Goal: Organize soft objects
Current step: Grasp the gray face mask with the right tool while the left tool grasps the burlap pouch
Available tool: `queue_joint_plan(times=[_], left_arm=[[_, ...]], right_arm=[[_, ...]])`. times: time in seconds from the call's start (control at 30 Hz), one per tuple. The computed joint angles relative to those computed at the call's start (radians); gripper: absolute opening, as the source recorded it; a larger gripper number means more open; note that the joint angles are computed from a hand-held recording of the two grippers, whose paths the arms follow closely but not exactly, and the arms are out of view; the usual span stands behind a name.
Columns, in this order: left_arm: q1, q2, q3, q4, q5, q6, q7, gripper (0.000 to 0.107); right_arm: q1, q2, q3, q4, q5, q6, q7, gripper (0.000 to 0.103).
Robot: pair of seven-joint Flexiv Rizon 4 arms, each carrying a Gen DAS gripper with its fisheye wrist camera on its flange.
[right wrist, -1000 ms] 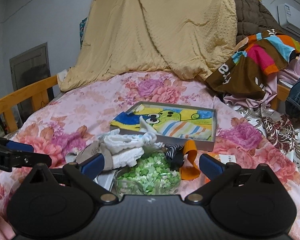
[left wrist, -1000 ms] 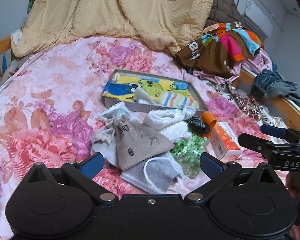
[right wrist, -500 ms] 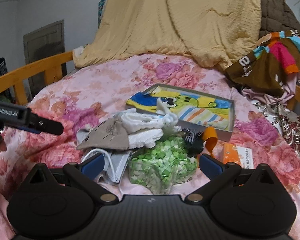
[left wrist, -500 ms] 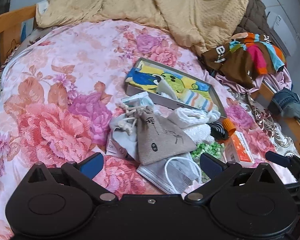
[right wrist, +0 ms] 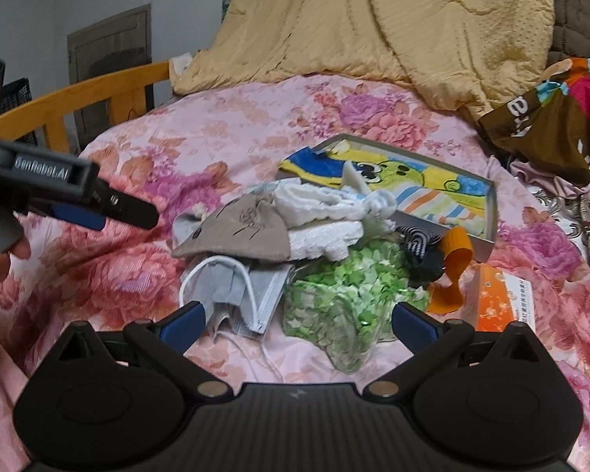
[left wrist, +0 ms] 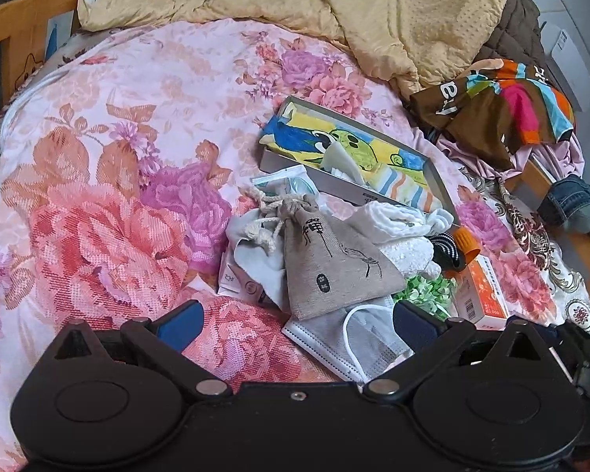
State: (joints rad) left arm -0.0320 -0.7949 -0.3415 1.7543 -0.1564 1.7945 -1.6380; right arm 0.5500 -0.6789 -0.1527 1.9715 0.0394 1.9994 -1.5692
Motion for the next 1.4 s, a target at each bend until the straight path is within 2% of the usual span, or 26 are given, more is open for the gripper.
queue_joint_plan(times=[0.13, 0.43, 0.93, 1.13, 1.4], left_arm=[[0.038, -0.02, -0.051, -0.014, 0.022, -0.007, 0.018, 0.102], [0.035, -0.056, -0.062, -0.062, 0.03, -0.011, 0.062, 0.102], [0.065, -0.201, -0.168, -0.239, 0.05, -0.047, 0.195, 0.098], [0.068, -0.244, -0.203, -0.3, 0.023, -0.103, 0.257, 0.091], [0.045, -0.261, -0.191, -0.339, -0.044, -0.158, 0.316, 0.079]], right_arm=[[-0.005, -0.013, 0.009, -0.016, -0.021, -0.022, -0.001, 0.103], [-0.031, -0.048, 0.046, -0.048, -0.084, -0.023, -0.007, 0.103], [-0.013, -0.115, 0.045, -0.124, -0.1, -0.004, -0.034, 0.103], [0.0, -0.135, 0.032, -0.149, -0.072, 0.007, -0.015, 0.103], [-0.021, -0.148, 0.046, -0.172, -0.089, -0.026, 0.023, 0.102]])
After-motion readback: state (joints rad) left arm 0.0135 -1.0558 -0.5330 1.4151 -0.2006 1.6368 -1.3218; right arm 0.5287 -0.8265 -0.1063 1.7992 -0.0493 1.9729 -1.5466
